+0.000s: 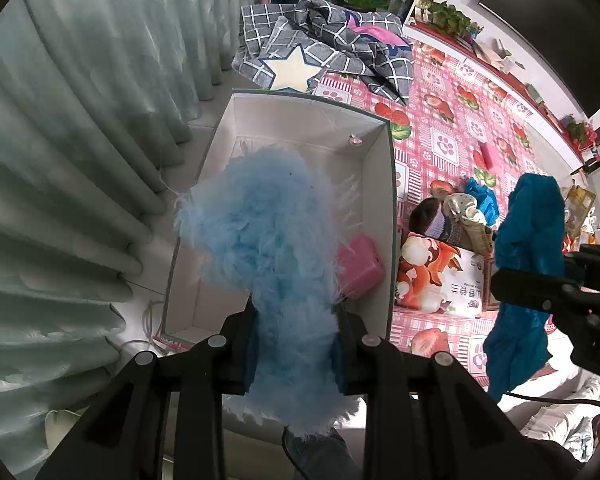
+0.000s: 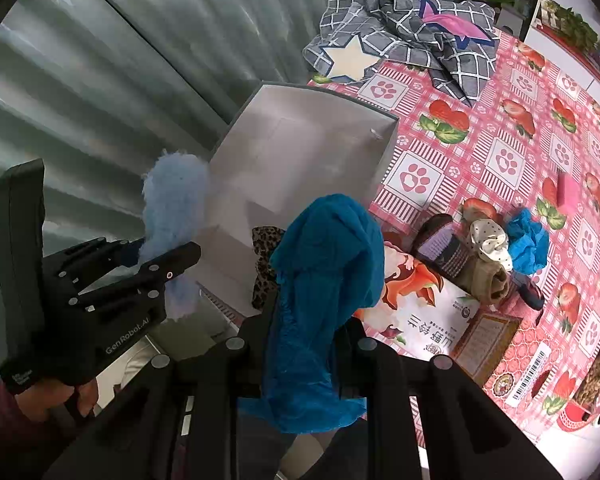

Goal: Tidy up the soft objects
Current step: 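Carry the blue plush and blue cloth over the white box with both tools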

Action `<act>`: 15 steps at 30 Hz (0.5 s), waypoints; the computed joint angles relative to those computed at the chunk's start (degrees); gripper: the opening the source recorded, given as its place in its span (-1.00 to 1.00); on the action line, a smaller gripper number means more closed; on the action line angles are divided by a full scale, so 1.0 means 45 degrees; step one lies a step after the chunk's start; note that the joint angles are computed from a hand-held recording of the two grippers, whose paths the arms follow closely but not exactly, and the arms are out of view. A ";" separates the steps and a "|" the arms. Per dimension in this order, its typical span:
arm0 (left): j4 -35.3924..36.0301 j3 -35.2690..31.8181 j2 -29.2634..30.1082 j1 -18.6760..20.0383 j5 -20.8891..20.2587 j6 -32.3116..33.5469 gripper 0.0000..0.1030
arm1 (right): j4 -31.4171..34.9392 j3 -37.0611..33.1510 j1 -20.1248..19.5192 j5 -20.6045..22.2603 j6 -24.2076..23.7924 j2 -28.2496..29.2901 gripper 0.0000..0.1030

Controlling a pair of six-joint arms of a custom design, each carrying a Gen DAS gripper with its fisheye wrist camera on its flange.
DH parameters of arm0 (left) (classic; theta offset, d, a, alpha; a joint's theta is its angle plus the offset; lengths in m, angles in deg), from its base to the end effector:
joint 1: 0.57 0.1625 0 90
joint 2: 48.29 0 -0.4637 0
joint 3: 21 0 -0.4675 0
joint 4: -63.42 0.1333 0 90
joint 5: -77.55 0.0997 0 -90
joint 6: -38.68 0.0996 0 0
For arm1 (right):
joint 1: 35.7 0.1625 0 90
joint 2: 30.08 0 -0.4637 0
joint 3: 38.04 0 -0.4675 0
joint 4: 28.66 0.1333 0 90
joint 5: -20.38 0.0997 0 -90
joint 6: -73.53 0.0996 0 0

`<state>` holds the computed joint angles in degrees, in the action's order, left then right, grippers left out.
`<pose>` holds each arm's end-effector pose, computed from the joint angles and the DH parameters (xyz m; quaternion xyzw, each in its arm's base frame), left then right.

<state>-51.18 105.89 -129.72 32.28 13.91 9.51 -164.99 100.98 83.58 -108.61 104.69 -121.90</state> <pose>-0.2888 -0.3978 0.1689 0.2715 0.9192 -0.0248 0.2841 0.2579 -0.3156 0.2040 -0.0129 -0.9426 0.1618 0.2920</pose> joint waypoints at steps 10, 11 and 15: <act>0.0141 -0.0233 0.0347 0.0313 0.0034 0.0141 -0.41 | -0.0112 -0.0194 -0.0282 0.0176 -0.0395 0.0320 -0.58; 0.0132 -0.0243 0.0372 0.0332 0.0045 0.0163 -0.41 | -0.0137 -0.0235 -0.0325 0.0192 -0.0469 0.0388 -0.58; 0.0084 -0.0398 0.0634 0.0471 0.0151 0.0351 -0.41 | -0.0415 -0.0392 -0.0572 0.0292 -0.0702 0.0653 -0.58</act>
<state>-50.80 104.10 -126.86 34.40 14.59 11.08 -166.86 99.21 81.00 -107.29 101.53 -118.96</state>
